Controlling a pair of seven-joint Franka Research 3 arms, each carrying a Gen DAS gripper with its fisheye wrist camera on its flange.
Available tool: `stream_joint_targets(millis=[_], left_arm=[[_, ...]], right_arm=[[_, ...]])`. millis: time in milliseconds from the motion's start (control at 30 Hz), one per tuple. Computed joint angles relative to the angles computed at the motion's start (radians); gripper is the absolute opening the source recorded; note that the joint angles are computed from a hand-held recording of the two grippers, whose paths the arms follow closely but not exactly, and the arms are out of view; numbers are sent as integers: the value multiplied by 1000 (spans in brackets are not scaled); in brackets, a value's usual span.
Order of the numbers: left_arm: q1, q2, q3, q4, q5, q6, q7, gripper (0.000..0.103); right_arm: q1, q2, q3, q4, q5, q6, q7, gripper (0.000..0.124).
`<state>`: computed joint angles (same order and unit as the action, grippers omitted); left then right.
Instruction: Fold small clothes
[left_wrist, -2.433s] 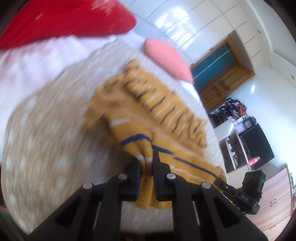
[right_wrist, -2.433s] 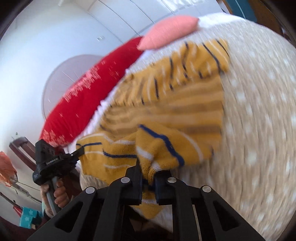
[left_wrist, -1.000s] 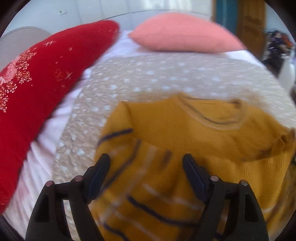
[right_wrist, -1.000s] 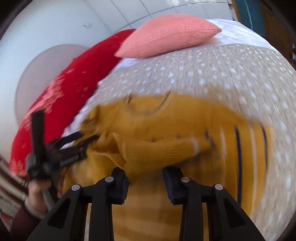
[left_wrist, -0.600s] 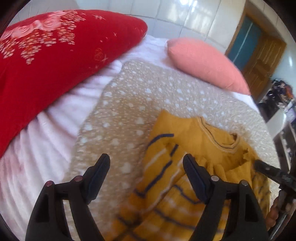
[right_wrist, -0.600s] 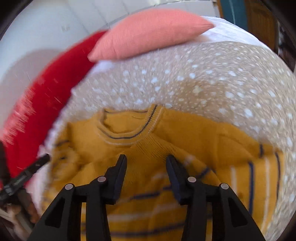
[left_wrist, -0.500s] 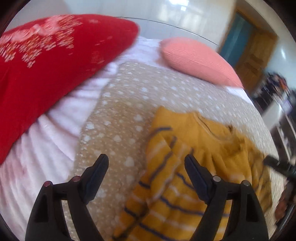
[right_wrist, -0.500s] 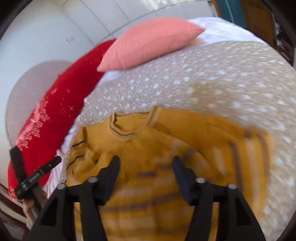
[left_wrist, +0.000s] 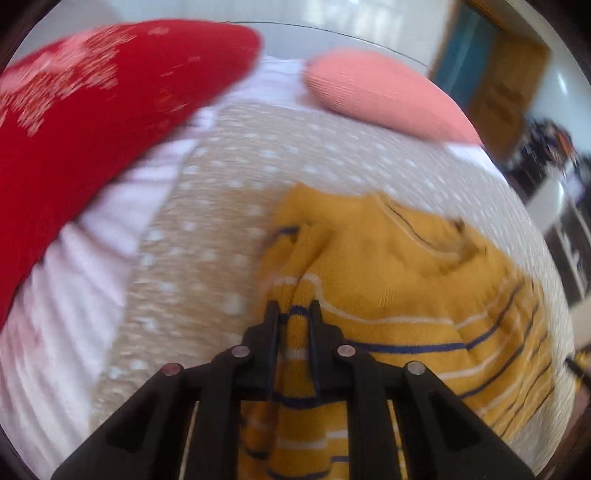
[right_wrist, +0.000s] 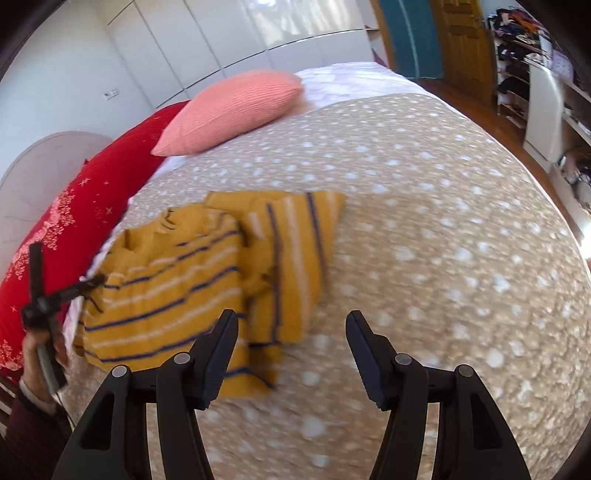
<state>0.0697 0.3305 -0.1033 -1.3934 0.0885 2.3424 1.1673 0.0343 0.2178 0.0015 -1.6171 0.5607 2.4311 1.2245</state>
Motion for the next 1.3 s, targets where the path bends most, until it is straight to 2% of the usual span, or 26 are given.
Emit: stream_joint_targets(millis=[67, 133, 200, 267, 367, 433, 533, 600, 633, 700, 733, 833, 933, 1000, 1033, 1067, 1100, 1133, 1167, 1200, 1233, 1300], left_arm=[[7, -19, 2, -27, -6, 11, 2, 45], [-7, -54, 9, -73, 39, 40, -5, 51], [1, -108, -2, -149, 20, 99, 27, 62], [11, -167, -8, -235, -28, 157, 47, 78], [33, -277, -13, -406, -221, 247, 114, 81], [33, -363, 2, -535, -458, 278, 197, 81], [-30, -462, 53, -694, -817, 339, 386, 89], [-70, -487, 71, -750, -908, 399, 449, 90], [-88, -490, 74, -767, -929, 445, 473, 92], [-119, -469, 86, -756, -979, 488, 513, 102], [-131, -447, 88, -735, -1013, 507, 528, 103], [-124, -360, 77, -635, -1052, 479, 564, 103], [-91, -289, 38, -565, -926, 499, 466, 103], [-68, -252, 21, -517, -870, 474, 410, 103], [-60, -236, 19, -494, -805, 454, 341, 103], [-52, -229, 14, -484, -767, 440, 299, 103], [-47, -221, 11, -468, -715, 421, 245, 100], [-45, -226, 11, -468, -641, 409, 185, 70], [-39, -229, 9, -464, -583, 379, 146, 25], [-28, -231, 2, -454, -569, 340, 142, 17], [-15, -248, -9, -471, -612, 344, 161, 16], [-9, -293, -11, -511, -611, 351, 147, 14]], right_arm=[[-8, 7, 3, -6, 28, -5, -7, 65], [-17, 14, 11, -15, 78, -11, -19, 65], [-30, 23, 24, -19, 147, -33, -50, 67], [-30, 28, 30, -22, 182, -42, -65, 71], [-29, 12, 35, -55, 231, -42, -92, 72], [-30, -11, 37, -93, 277, -40, -112, 73], [-31, -55, 36, -159, 372, -46, -162, 75], [-24, -82, 33, -204, 432, -37, -205, 78], [-15, -87, 30, -215, 442, -22, -211, 81], [7, -83, 31, -225, 459, 29, -232, 86], [17, -76, 32, -220, 455, 47, -226, 90], [41, -35, 40, -173, 439, 95, -198, 96], [58, 32, 50, -97, 390, 144, -153, 97], [60, 81, 54, -31, 349, 146, -96, 97], [57, 102, 58, -1, 334, 146, -76, 95], [52, 123, 63, 30, 320, 134, -57, 83], [53, 145, 60, 63, 285, 118, -19, 70], [39, 167, 68, 95, 284, 90, -2, 41], [16, 180, 88, 115, 315, 59, -10, 29], [4, 180, 97, 117, 332, 49, -6, 28], [-5, 171, 105, 110, 348, 46, -18, 24], [-32, 139, 121, 77, 416, 34, -57, 21]])
